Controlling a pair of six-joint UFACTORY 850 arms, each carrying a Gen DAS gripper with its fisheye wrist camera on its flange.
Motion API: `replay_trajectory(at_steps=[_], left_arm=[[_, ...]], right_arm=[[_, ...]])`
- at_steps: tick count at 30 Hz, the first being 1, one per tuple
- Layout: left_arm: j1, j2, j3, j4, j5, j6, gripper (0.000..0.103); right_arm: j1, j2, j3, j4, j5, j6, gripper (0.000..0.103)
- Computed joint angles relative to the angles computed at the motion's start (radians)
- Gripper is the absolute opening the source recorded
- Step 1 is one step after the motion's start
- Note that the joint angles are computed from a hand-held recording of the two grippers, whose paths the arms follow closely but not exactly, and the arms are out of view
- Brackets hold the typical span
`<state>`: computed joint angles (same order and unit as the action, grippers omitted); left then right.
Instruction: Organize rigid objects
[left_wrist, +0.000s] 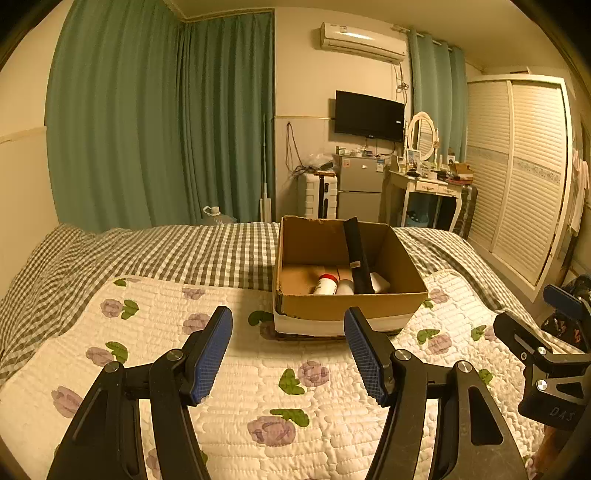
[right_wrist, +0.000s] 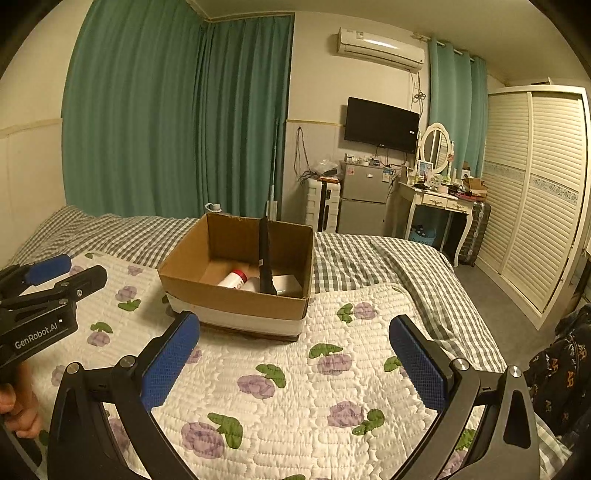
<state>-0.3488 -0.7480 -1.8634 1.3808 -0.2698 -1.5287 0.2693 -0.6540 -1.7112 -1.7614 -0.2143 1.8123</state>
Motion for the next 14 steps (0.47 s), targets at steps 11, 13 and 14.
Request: replay_trajectory(at_steps=[11,13,14], left_arm=[[-0.002,0.001,0.009,0.066,-0.007,-0.060,0.066],[-0.002,-0.001,0.009,0.076,-0.005,-0.071,0.066],[-0.002,-0.001,0.011,0.106,-0.004,-0.103,0.066]], right_arm=[[0.003,-0.011,-0.005,0.083,-0.004,-0.076,0.103],[0.005,-0.013,-0.006,0.083,-0.007,-0.078,0.103],[0.007,-0.014,-0.007,0.086,-0.009,-0.084,0.103]])
